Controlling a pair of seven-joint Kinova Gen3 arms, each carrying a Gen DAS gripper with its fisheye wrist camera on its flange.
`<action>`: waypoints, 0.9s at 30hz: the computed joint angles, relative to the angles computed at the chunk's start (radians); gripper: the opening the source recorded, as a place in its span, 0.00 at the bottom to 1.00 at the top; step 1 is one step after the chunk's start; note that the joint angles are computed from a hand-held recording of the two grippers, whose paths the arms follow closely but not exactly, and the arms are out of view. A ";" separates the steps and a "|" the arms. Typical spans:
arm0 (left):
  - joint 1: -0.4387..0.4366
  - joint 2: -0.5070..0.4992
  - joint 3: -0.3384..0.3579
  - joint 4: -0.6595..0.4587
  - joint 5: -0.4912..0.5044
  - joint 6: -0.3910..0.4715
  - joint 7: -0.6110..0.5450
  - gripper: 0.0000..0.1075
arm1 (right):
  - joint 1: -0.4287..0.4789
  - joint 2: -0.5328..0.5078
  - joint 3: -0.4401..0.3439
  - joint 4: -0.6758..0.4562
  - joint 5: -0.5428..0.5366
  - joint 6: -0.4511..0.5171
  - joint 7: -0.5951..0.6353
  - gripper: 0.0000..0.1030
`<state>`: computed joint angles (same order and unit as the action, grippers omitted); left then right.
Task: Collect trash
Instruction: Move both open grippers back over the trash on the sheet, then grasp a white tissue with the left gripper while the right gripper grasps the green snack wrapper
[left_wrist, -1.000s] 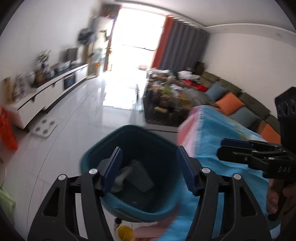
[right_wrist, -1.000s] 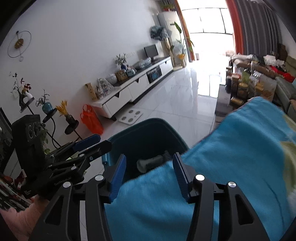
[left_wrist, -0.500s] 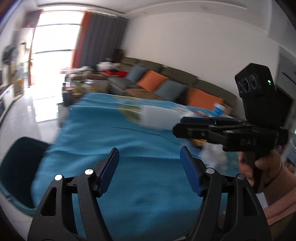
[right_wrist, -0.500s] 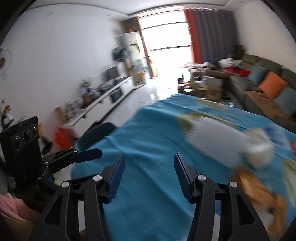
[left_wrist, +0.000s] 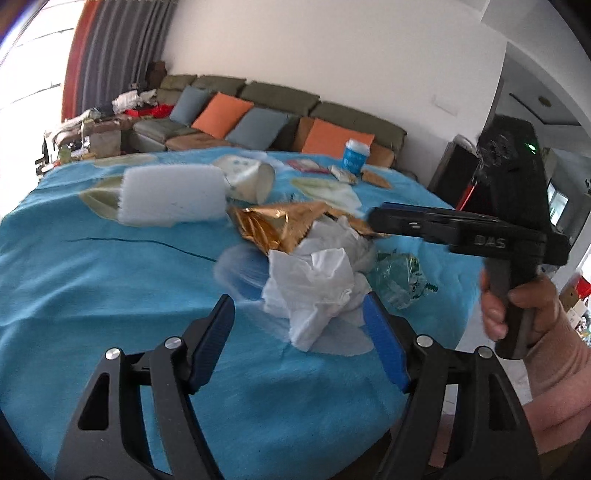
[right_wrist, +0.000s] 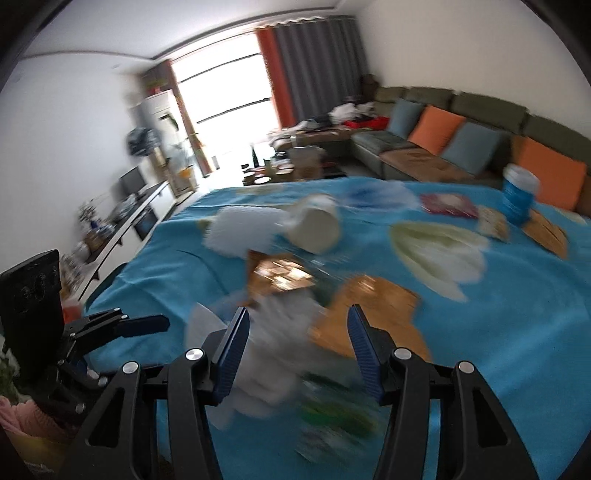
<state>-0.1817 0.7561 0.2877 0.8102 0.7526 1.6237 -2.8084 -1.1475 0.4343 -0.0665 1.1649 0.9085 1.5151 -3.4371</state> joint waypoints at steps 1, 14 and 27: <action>0.013 0.004 -0.004 -0.006 -0.009 0.004 0.011 0.65 | -0.013 -0.009 -0.002 0.020 -0.005 0.012 -0.030 0.54; 0.082 0.077 -0.011 -0.107 -0.093 0.054 0.123 0.22 | -0.006 -0.094 -0.094 0.221 -0.036 -0.073 -0.320 0.56; 0.039 0.081 -0.001 -0.125 -0.076 0.081 0.130 0.03 | -0.015 -0.072 -0.094 0.171 -0.021 -0.085 -0.221 0.14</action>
